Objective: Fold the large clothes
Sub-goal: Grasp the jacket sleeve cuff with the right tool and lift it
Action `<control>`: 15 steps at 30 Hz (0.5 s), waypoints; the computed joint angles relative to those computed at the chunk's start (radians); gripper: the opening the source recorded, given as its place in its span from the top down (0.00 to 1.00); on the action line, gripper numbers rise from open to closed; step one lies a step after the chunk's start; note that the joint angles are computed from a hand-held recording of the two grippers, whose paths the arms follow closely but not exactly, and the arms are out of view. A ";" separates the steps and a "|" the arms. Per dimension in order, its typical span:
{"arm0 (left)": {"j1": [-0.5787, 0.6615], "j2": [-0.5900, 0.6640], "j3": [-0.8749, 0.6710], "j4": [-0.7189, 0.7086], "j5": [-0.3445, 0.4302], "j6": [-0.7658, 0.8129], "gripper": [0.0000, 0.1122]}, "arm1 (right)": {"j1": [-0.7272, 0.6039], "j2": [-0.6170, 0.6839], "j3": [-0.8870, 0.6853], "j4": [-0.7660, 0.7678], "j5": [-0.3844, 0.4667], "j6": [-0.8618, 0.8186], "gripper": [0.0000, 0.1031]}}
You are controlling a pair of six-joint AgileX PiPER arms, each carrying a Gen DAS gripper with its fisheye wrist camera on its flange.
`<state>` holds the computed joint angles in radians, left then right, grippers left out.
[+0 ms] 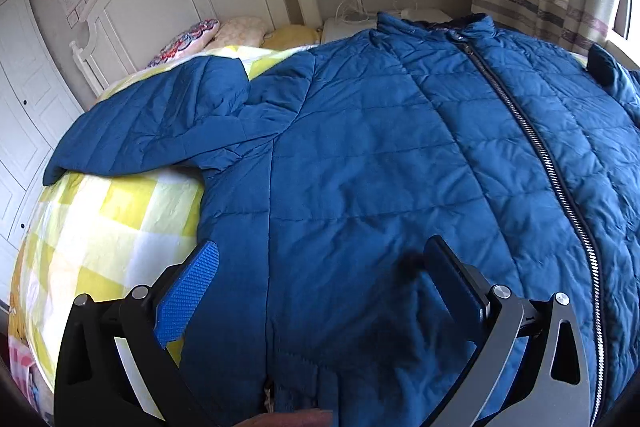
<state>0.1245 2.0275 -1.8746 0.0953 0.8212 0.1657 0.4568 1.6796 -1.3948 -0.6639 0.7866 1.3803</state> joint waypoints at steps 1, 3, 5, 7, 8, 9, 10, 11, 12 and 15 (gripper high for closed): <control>0.007 0.043 -0.063 -0.027 0.050 0.017 0.12 | -0.059 0.001 0.011 0.013 -0.054 0.008 0.02; 0.032 0.092 -0.143 -0.109 0.117 0.046 0.12 | -0.157 0.023 -0.003 0.050 -0.127 -0.011 0.02; 0.045 0.099 -0.151 -0.142 0.132 0.055 0.12 | -0.244 0.071 -0.054 0.125 -0.174 -0.073 0.02; 0.045 0.097 -0.139 -0.147 0.120 0.049 0.12 | -0.308 0.129 -0.122 0.207 -0.176 -0.133 0.02; 0.051 0.099 -0.140 -0.161 0.124 0.053 0.12 | -0.332 0.160 -0.157 0.233 -0.160 -0.140 0.02; 0.053 0.103 -0.147 -0.171 0.129 0.054 0.12 | -0.350 0.184 -0.181 0.254 -0.155 -0.140 0.02; 0.055 0.103 -0.146 -0.174 0.129 0.053 0.12 | -0.372 0.208 -0.204 0.281 -0.155 -0.149 0.02; 0.053 0.103 -0.144 -0.171 0.127 0.050 0.12 | -0.387 0.233 -0.232 0.294 -0.144 -0.150 0.02; 0.053 0.103 -0.144 -0.171 0.127 0.048 0.12 | -0.397 0.253 -0.255 0.294 -0.132 -0.139 0.03; 0.049 0.104 -0.142 -0.164 0.116 0.030 0.12 | -0.412 0.280 -0.285 0.286 -0.145 -0.090 0.56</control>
<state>0.1734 2.1314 -2.0163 -0.0687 0.9376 0.1961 0.0446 1.9600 -1.6794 -0.3777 0.6413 1.2907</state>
